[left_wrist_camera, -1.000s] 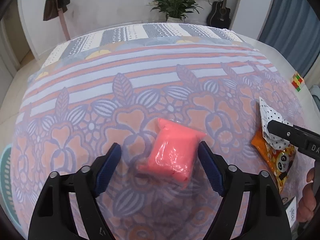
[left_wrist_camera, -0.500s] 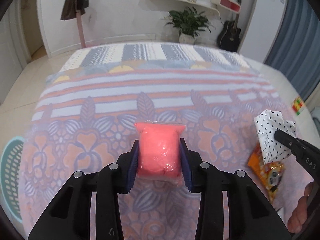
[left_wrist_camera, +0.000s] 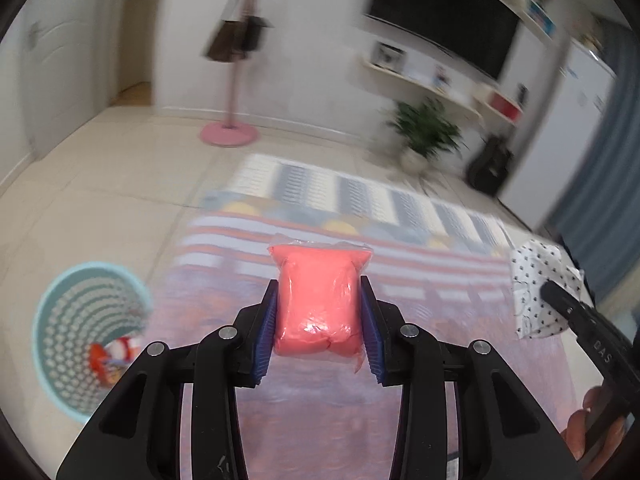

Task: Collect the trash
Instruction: 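Carry pink bag and tissue pack over the blue basket and open both tools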

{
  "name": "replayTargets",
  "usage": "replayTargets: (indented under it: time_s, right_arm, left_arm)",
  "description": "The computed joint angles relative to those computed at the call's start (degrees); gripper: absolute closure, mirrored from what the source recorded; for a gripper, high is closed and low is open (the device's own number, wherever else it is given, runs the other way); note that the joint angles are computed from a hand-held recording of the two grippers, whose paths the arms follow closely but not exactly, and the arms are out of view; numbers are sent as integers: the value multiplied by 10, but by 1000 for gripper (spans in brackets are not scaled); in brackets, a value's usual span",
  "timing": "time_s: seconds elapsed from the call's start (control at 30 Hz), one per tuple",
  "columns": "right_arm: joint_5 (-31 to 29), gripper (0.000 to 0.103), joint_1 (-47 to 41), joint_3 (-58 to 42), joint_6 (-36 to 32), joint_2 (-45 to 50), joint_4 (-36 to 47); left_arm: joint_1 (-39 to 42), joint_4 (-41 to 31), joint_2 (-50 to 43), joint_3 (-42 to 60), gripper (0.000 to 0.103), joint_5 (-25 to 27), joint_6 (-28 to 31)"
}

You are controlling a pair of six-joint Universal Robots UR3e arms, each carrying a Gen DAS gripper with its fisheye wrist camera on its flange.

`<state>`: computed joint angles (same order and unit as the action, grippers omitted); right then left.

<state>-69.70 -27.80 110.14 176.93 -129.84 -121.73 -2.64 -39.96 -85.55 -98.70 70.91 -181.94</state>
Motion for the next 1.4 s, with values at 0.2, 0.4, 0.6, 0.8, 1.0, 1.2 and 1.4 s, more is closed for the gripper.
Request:
replayTargets:
  time_s: [0.2,0.4,0.6,0.8,1.0,1.2,1.4]
  right_arm:
    - [-140,100,262,-115,103,211,-135]
    - [-178,100,402,-250,133,387,-170]
    - [-189,100,495,-391,148,550,-163]
    - [-181,100,552,-537,155,694,-122]
    - [-173,99,579,-658,174,798,-76]
    - [-170,99,579,-756,180,865,-32]
    - [-127,90,564,-832,189,907,19]
  left_arm:
    - [177,-51,69,-49,67,-77,0]
    - [342,-92,122,-87,67,-154,58]
    - [441,-96,123,-115,67,-176,117]
    - [464,-68,82,-127,67,-151,125]
    - [467,-65,31,-124,66,-129,124]
    - [482,-57,7,-128,66,-120,126]
    - [485,-45,-4,-135,43,-124,108]
